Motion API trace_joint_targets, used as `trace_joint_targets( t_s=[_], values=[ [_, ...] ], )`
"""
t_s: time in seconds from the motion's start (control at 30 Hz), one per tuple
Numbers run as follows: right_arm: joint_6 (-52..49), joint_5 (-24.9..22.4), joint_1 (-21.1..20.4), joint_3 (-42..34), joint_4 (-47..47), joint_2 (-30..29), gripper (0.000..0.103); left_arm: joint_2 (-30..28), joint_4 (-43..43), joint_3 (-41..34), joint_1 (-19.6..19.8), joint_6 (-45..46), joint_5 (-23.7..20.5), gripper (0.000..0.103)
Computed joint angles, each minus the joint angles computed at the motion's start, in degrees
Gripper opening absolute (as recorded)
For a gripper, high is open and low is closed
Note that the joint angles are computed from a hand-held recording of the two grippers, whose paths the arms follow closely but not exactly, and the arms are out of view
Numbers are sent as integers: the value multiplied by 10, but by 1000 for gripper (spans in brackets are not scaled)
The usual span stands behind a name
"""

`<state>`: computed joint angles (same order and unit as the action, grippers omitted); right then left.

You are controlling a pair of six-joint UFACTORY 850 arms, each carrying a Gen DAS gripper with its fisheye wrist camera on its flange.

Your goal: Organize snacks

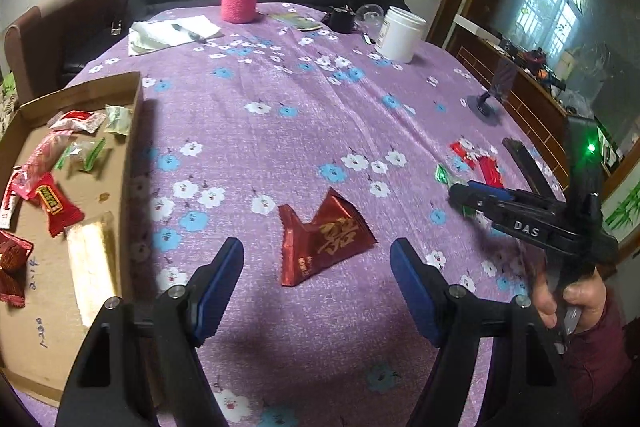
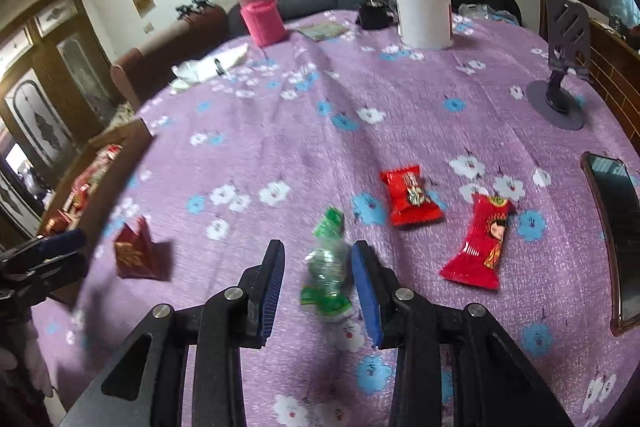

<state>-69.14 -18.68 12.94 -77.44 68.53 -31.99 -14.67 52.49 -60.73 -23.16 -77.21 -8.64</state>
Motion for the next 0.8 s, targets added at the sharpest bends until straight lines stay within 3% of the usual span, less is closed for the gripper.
trace_joint_targets(
  t_s=[0.13, 0.27, 0.43, 0.7, 0.8],
  values=[
    [5, 11, 3, 1, -11, 0, 37, -12, -62, -10, -2, 79, 1, 75],
    [0, 24, 7, 6, -14, 2, 37, -28, -43, -32, -9, 100, -28, 76],
    [9, 31, 10, 6, -28, 3, 37, -68, -149, -75, -4, 239, -53, 77],
    [15, 36, 12, 6, -36, 4, 37, -99, -270, -98, 2, 372, -33, 77],
    [16, 38, 13, 6, -40, 4, 37, -99, -216, -94, -4, 329, -30, 76]
  ],
)
